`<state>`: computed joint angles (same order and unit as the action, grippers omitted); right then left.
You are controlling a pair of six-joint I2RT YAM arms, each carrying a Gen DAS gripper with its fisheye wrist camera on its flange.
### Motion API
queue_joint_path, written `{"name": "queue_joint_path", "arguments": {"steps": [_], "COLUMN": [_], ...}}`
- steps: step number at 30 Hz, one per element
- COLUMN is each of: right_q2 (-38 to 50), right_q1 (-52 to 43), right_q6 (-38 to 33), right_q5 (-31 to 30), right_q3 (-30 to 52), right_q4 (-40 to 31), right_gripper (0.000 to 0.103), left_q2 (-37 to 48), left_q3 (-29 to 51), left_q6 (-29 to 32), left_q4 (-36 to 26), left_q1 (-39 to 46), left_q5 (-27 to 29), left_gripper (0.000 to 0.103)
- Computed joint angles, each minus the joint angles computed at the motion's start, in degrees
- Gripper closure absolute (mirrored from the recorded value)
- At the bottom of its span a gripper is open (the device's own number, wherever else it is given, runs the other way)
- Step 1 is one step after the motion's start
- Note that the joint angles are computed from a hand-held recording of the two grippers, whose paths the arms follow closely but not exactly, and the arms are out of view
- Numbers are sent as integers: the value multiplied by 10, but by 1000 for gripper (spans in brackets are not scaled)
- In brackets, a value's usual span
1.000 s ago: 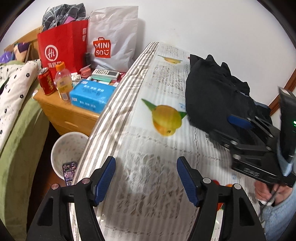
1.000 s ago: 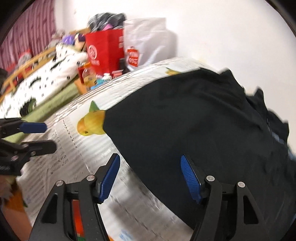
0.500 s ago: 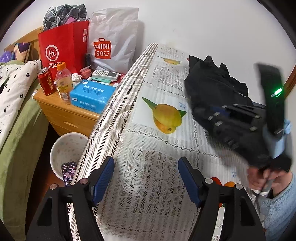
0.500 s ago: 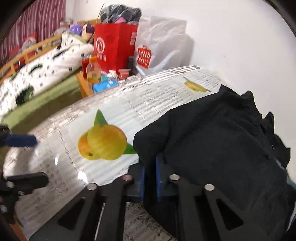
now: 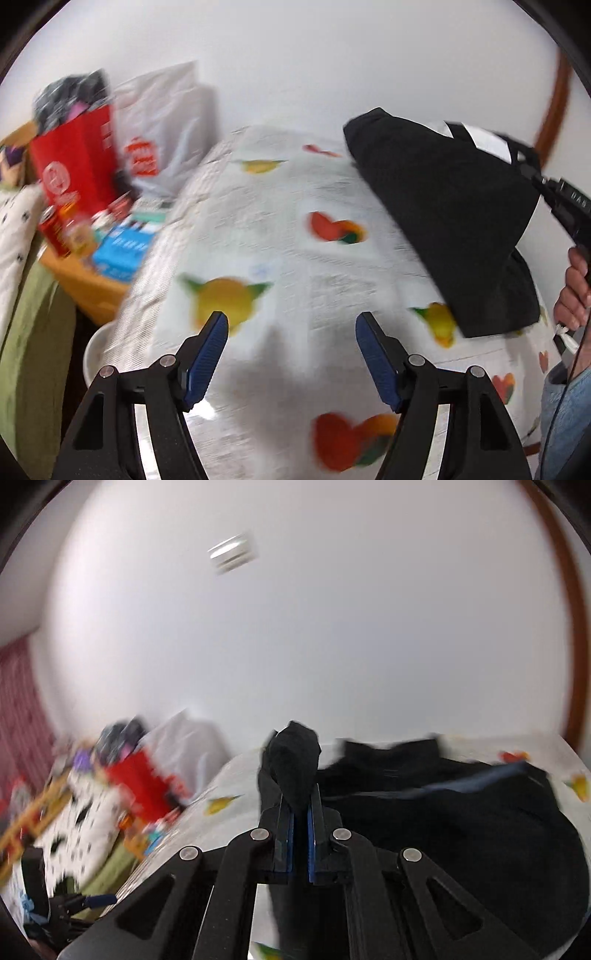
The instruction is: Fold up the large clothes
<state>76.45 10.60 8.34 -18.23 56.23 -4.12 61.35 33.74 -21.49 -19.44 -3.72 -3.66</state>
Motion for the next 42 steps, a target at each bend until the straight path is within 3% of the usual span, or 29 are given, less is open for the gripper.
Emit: {"name": "queue_joint_path", "arguments": {"steps": [8, 16, 17, 19, 20, 29, 42], "right_q2": [-8, 11, 6, 12, 16, 21, 44], "right_q1": [-198, -257, -269, -296, -305, -333, -335], "right_q6": [-17, -117, -131, -154, -162, -206, -219], "right_q5": [-91, -77, -81, -105, -116, -134, -88], "right_q3": [-103, -138, -142, -135, -131, -118, -116], "right_q4": [11, -39, -43, -63, -68, -98, -95], "right_gripper": [97, 89, 86, 66, 63, 60, 60], "left_q2": [175, 274, 280, 293, 300, 332, 299], "left_q3": [105, 161, 164, 173, 179, 196, 157], "left_q6": [-34, -39, -40, -43, -44, -57, -51], "left_q4": [67, 95, 97, 97, 95, 89, 94], "left_q1": [-171, -248, -254, -265, -269, -275, -253], "left_q5": [-63, -70, -67, -60, -58, -56, -84], "left_gripper": [34, 34, 34, 34, 34, 34, 34]}}
